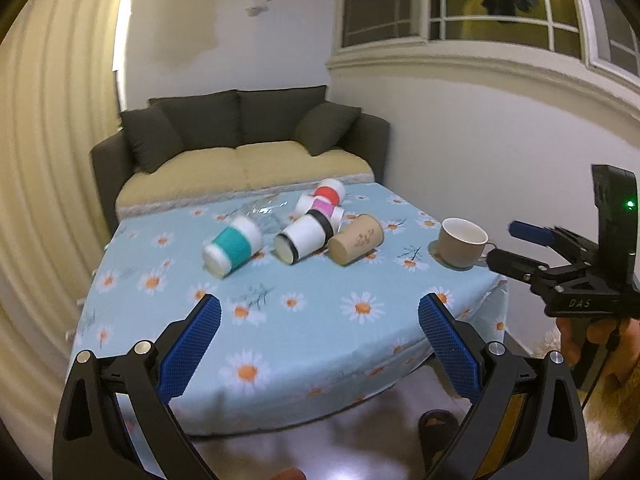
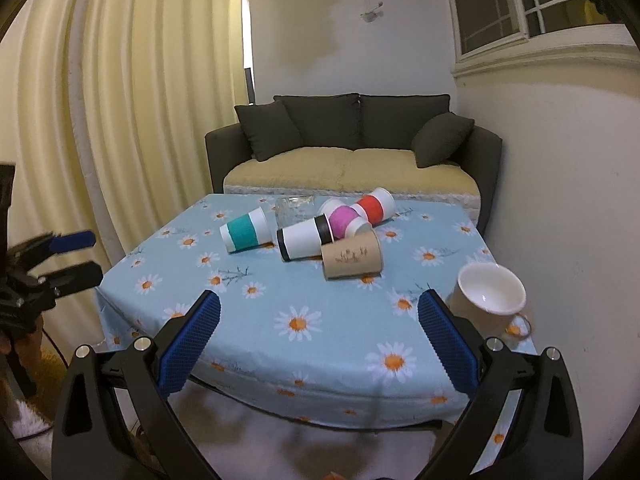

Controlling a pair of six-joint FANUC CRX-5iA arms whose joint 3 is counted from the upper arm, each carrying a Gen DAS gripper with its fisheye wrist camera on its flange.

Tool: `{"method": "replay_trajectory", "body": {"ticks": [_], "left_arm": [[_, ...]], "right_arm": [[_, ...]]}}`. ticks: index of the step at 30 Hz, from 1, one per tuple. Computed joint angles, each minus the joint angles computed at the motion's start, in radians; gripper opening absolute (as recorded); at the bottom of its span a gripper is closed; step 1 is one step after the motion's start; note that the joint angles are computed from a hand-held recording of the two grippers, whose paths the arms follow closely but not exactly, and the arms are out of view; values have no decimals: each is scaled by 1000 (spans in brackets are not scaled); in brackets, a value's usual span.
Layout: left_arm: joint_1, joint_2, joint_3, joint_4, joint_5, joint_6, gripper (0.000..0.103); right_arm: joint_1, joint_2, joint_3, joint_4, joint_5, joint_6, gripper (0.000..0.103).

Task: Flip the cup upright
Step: 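Move the right tool toward the black-band white cup lying on its side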

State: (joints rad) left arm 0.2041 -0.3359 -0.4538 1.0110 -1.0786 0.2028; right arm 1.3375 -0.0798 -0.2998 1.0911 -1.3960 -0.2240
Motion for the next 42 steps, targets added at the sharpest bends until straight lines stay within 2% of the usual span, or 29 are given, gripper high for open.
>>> {"method": "replay_trajectory", "body": {"ticks": [5, 15, 23, 26, 29, 34, 36, 38, 39, 42], "left_arm": [[-82, 115, 158, -105, 21, -5, 97], [-223, 405, 529, -331, -89, 72, 97], [-320, 619, 799, -486, -208, 67, 97], [-344, 685, 885, -536, -228, 71, 97], [-368, 786, 1013, -577, -286, 86, 95], [-403, 905, 1176, -638, -386, 82, 95], [-417, 936, 1217, -665, -398, 79, 95], [-428, 977, 1277, -684, -427, 95, 93], [-436, 992, 1297, -705, -424, 99, 92], [-448, 1027, 1345, -739, -447, 100, 89]], "right_arm": [[-90, -20, 9, -34, 102, 30, 98], [-275, -32, 28, -94, 291, 71, 98], [-395, -27, 26, -179, 440, 171, 98], [-433, -36, 0, -198, 515, 183, 97], [-474, -48, -22, -262, 612, 227, 88], [-514, -54, -32, -344, 704, 285, 81], [-530, -59, -42, -371, 745, 298, 74], [-541, -57, -40, -418, 775, 319, 72], [-544, -52, -32, -449, 781, 347, 68], [-540, -43, -16, -476, 778, 384, 64]]}}
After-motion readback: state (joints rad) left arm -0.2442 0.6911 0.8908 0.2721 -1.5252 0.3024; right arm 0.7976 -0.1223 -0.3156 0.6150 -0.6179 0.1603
